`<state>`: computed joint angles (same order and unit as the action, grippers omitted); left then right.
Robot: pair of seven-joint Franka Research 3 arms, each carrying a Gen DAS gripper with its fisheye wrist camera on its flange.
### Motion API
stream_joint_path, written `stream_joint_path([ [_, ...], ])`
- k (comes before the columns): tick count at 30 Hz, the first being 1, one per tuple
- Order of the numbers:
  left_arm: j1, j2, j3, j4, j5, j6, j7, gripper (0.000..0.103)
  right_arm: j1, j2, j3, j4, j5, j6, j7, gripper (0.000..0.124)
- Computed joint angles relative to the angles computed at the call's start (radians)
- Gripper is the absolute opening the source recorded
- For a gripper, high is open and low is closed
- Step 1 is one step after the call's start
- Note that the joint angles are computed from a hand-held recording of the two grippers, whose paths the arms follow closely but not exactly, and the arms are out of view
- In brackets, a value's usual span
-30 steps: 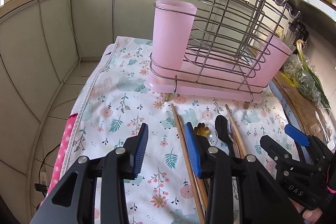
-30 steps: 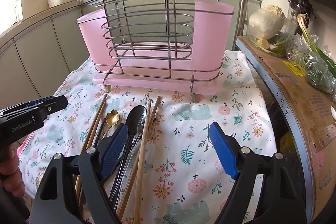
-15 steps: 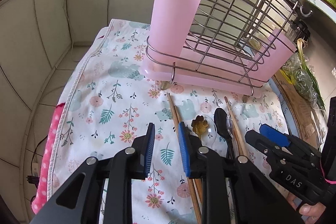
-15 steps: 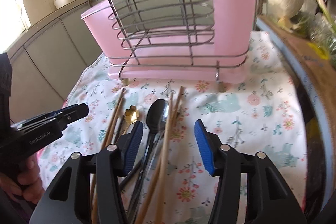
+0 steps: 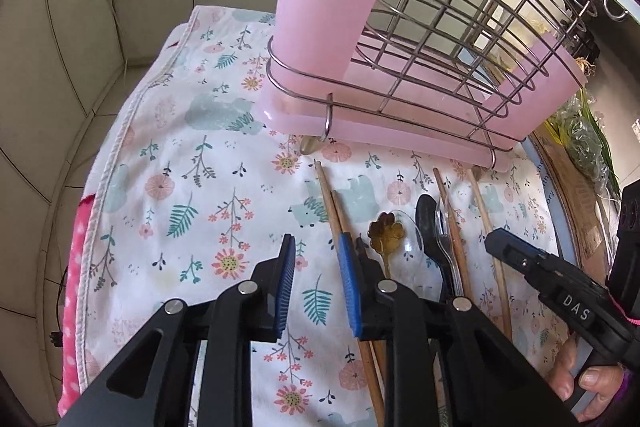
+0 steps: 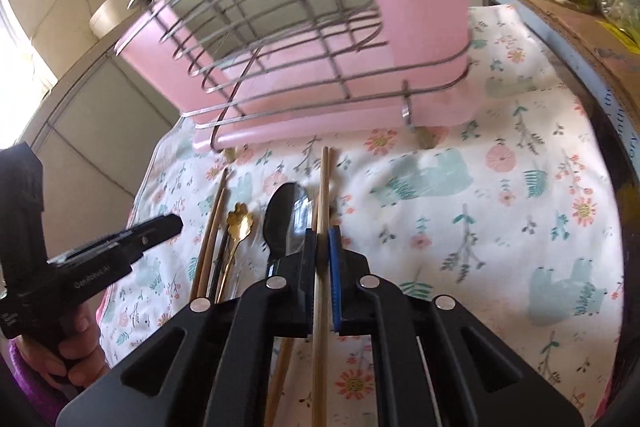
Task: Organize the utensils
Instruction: 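Lower the right tool onto a wooden chopstick and close it, then lift the wooden chopstick upright with the right tool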
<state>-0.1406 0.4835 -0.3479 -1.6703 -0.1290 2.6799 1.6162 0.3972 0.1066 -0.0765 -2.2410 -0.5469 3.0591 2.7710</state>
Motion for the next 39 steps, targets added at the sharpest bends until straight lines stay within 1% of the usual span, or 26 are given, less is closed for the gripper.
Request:
stream_joint_path([
  [2, 0.005, 0.032, -0.012, 0.053, -0.012, -0.061, 0.014, 0.021, -0.001, -0.021, -0.018, -0.018, -0.036, -0.005, 0.053, 0.007],
  [3, -0.001, 0.048, -0.009, 0.082, -0.010, -0.090, 0.013, 0.017, -0.015, -0.027, -0.009, -0.028, -0.022, -0.002, 0.050, 0.007],
  [4, -0.012, 0.061, -0.001, 0.104, -0.001, -0.112, 0.006, 0.013, -0.032, -0.030, 0.005, -0.038, 0.013, 0.001, 0.031, 0.007],
  [7, -0.056, 0.103, 0.034, 0.180, 0.049, -0.180, -0.033, 0.008, -0.065, -0.030, 0.039, -0.056, 0.115, 0.000, -0.046, 0.007],
  [9, -0.063, 0.121, 0.034, 0.209, 0.056, -0.206, -0.037, 0.008, -0.080, -0.035, 0.059, -0.065, 0.191, -0.005, -0.118, 0.007],
  [12, -0.088, 0.137, 0.050, 0.244, 0.091, -0.239, -0.055, 0.008, -0.091, -0.034, 0.077, -0.069, 0.279, -0.017, -0.211, 0.007],
  [17, -0.115, 0.172, 0.061, 0.315, 0.123, -0.298, -0.078, 0.009, -0.080, -0.019, 0.078, -0.048, 0.338, -0.048, -0.279, 0.007],
  [20, -0.102, 0.177, 0.058, 0.332, 0.111, -0.330, -0.086, 0.012, -0.074, -0.015, 0.076, -0.042, 0.354, -0.060, -0.303, 0.007],
  [22, -0.091, 0.207, 0.053, 0.380, 0.087, -0.395, -0.093, 0.012, -0.078, -0.013, 0.083, -0.040, 0.391, -0.063, -0.341, 0.007],
  [24, -0.078, 0.211, 0.043, 0.378, 0.062, -0.392, -0.081, 0.012, -0.086, -0.010, 0.097, -0.037, 0.453, -0.073, -0.395, 0.007],
  [25, -0.088, 0.212, 0.050, 0.384, 0.073, -0.398, -0.085, 0.012, -0.087, -0.004, 0.100, -0.029, 0.474, -0.088, -0.415, 0.007],
  [28, -0.142, 0.224, 0.088, 0.418, 0.150, -0.423, -0.111, 0.012, -0.065, 0.000, 0.078, -0.009, 0.428, -0.122, -0.385, 0.007],
  [31, -0.181, 0.249, 0.108, 0.472, 0.211, -0.465, -0.124, 0.012, -0.069, 0.010, 0.087, 0.026, 0.446, -0.179, -0.413, 0.007],
  [33, -0.193, 0.270, 0.107, 0.510, 0.224, -0.494, -0.125, 0.012, -0.089, 0.022, 0.109, 0.059, 0.527, -0.228, -0.494, 0.008],
  [34, -0.193, 0.279, 0.103, 0.528, 0.222, -0.508, -0.119, 0.011, -0.101, 0.032, 0.121, 0.079, 0.581, -0.248, -0.543, 0.011],
  [35, -0.191, 0.286, 0.100, 0.539, 0.218, -0.517, -0.114, 0.011, -0.122, 0.036, 0.142, 0.090, 0.675, -0.262, -0.624, 0.014],
  [36, -0.188, 0.293, 0.097, 0.553, 0.212, -0.527, -0.110, 0.010, -0.141, 0.041, 0.160, 0.104, 0.765, -0.278, -0.701, 0.021],
  [37, -0.188, 0.294, 0.094, 0.555, 0.206, -0.529, -0.111, 0.010, -0.150, 0.046, 0.166, 0.117, 0.822, -0.299, -0.752, 0.026],
  [38, -0.187, 0.296, 0.093, 0.559, 0.201, -0.532, -0.113, 0.010, -0.142, 0.045, 0.158, 0.117, 0.825, -0.299, -0.754, 0.027],
  [39, -0.185, 0.316, 0.094, 0.596, 0.197, -0.551, -0.106, 0.009, -0.142, 0.049, 0.155, 0.128, 0.841, -0.318, -0.772, 0.027],
])
